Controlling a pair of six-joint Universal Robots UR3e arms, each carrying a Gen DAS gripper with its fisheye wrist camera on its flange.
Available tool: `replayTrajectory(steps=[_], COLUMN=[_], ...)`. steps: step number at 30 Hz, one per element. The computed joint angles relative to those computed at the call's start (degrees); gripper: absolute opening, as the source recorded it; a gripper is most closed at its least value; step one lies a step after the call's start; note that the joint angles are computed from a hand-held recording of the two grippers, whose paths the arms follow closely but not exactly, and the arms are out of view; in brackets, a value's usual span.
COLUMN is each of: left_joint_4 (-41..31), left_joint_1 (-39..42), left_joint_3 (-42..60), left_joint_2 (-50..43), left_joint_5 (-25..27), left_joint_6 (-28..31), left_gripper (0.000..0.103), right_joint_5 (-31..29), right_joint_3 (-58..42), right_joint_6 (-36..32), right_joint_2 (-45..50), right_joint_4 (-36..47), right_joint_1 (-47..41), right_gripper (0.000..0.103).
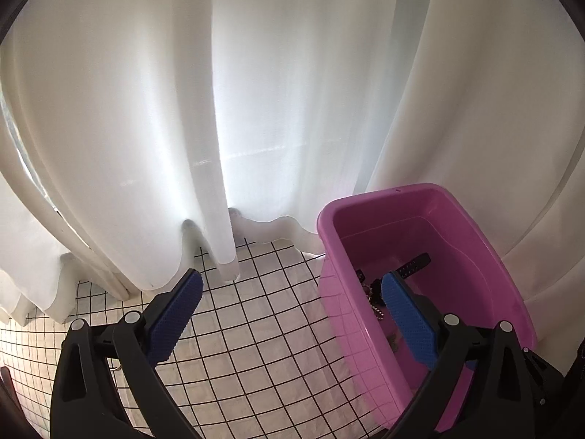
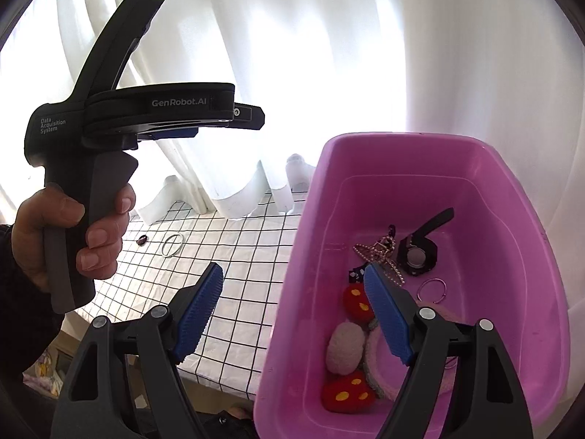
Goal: Organize jewelry
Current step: 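Move both tools back over the table toward the hair tie and hoop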
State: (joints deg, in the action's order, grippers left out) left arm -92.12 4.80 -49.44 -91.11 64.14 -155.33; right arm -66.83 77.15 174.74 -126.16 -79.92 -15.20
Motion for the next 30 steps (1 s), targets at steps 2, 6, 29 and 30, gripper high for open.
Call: replayTrajectory(steps=[2, 6, 29, 30], left_joint_4=[0.0, -0.5, -19.4, -19.0], left_joint_1=[4.1, 12.4, 65.6, 65.9], left_joint_3=[-4.1, -12.2, -24.1, -23.6], left_joint_2=[3.6, 10.4, 20.3, 18.8], left_joint_5=[-1.4, -2.8, -8.7, -8.6], left_joint_6=[1.2, 4.2, 35.0, 35.2], left_gripper=[0.097, 0.097, 0.097, 0.097], right_joint_5=[-0.9, -3.0, -8.4, -9.6], right_joint_3=[0.8, 1.3, -15.5, -17.7], right_joint_6=[2.0, 6.0, 18.4, 19.7], right_joint_2=[2.0, 6.4, 38.9, 41.1], right_joint_4=[-3.8, -10.4, -25.0, -24.8], right_joint_1=[4.6, 13.8, 44.4, 45.7], right_gripper=[0.076, 0.078, 0.078, 0.078])
